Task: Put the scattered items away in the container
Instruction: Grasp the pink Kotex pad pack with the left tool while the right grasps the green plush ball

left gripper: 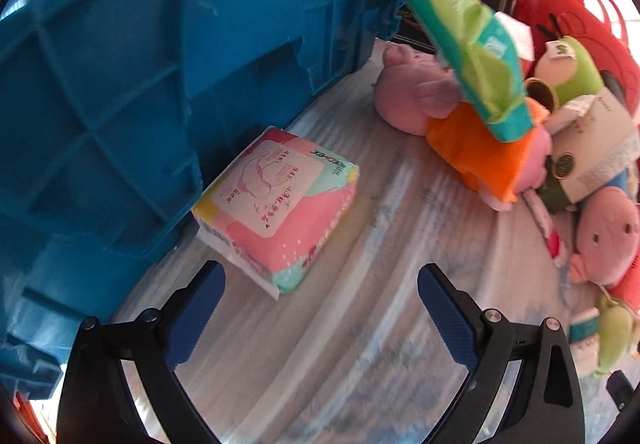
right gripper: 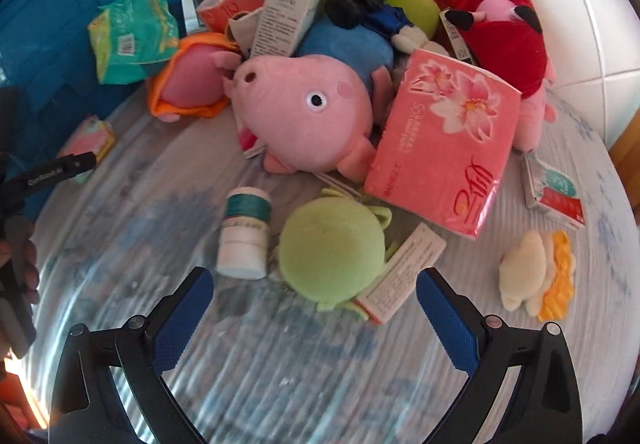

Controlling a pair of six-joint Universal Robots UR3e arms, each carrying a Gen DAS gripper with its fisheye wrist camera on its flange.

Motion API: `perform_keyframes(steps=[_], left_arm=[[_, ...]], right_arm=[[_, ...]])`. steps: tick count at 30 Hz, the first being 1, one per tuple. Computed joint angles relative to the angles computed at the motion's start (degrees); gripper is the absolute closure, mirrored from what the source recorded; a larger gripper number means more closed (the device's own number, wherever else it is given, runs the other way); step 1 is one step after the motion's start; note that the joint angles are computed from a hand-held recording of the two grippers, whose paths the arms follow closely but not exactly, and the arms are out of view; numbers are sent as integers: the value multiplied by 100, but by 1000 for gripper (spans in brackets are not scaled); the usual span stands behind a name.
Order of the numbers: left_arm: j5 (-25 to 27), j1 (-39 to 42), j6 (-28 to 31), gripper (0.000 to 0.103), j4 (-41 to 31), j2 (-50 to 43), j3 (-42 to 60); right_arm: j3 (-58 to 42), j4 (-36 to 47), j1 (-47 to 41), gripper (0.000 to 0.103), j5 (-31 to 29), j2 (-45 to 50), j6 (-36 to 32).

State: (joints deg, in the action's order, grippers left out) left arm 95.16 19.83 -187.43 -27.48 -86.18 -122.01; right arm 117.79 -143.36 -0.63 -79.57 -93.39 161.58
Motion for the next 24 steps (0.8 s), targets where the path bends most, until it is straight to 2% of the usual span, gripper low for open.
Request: perform_keyframes(steps=[5, 8, 13, 18, 19, 20, 21, 23, 24], left_arm=[[223, 53, -166, 5, 496, -527, -3], [253, 123, -239, 5, 699, -772, 75], [468, 81, -174, 5, 1184, -1188, 229], [560, -3, 6, 5, 1716, -1557, 211], [456, 20, 70, 11, 1734, -1544, 185], [306, 48, 109, 17, 1795, -1490, 119], [215, 14, 233, 20, 1746, -1465, 124], [94, -87, 479, 42, 1759, -1435, 123], [28, -137, 557, 45, 1687, -1410, 153]], right_arm=[[-168, -480, 168, 3, -176, 653, -141], [-179, -570, 31, 3, 165, 762, -265], [-399, -187, -233, 16, 726, 853, -456], [-413, 48, -372, 27, 861, 739, -745], [-407, 72, -382, 28, 872, 708, -796], [-414, 107, -390, 43, 856, 683, -824], [-432, 156, -387, 46, 845, 672, -834], [-329, 204, -468, 46, 934, 555, -875], [-301, 228, -486, 46, 952, 511, -882]])
